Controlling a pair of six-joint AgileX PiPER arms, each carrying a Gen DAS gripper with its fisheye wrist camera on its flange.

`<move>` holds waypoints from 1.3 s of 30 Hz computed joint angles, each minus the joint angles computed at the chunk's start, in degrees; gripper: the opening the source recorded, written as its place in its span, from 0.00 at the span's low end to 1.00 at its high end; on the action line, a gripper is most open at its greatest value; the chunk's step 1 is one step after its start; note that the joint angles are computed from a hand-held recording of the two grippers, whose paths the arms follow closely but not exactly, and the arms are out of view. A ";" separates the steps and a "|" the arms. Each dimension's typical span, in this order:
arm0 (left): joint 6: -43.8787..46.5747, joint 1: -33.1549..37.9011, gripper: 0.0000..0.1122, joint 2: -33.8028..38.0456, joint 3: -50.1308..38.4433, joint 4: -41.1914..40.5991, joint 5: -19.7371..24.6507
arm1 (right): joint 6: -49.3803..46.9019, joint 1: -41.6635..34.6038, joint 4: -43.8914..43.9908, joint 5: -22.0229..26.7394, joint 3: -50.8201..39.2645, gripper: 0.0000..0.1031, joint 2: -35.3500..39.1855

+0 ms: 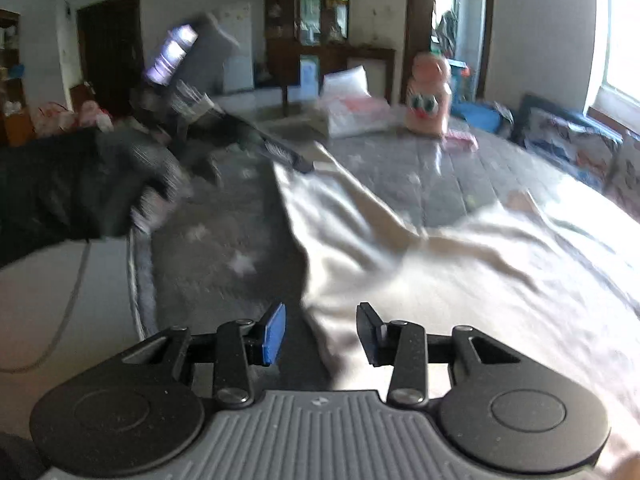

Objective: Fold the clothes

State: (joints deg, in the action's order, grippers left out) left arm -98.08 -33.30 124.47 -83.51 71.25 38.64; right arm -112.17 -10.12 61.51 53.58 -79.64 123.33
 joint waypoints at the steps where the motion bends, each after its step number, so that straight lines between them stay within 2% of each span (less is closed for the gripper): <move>1: -0.17 -0.83 0.27 -0.39 0.01 0.55 -0.38 | 0.24 -0.52 -0.98 0.27 0.13 0.38 -0.13; 8: 1.38 -6.00 0.27 -0.67 -2.80 2.79 -5.79 | -0.48 -6.25 -0.86 2.16 1.25 0.43 -2.13; 12: 9.58 -8.60 0.27 3.24 -8.30 -1.12 -7.54 | 0.33 -9.00 -2.20 1.06 1.22 0.43 -2.32; 19: 18.74 -12.47 0.27 7.52 -11.59 -2.43 -6.18 | -0.24 -12.56 -5.54 3.71 1.71 0.45 -2.32; 23: 18.70 -13.64 0.28 7.11 -11.30 -0.32 -5.47 | 1.90 -14.32 -5.41 7.04 -0.74 0.46 -1.83; 31: 23.89 -14.92 0.28 10.07 -14.25 -3.37 -8.40 | 6.43 -15.75 -8.66 6.63 -3.41 0.46 -0.29; 35: 21.67 -15.61 0.28 9.08 -12.00 -0.89 -7.90 | 8.36 -18.57 -7.65 8.55 -4.91 0.46 0.04; 39: 18.84 -15.21 0.29 7.21 -11.19 0.79 -7.88 | 13.53 -22.59 -5.15 8.31 -8.37 0.46 1.47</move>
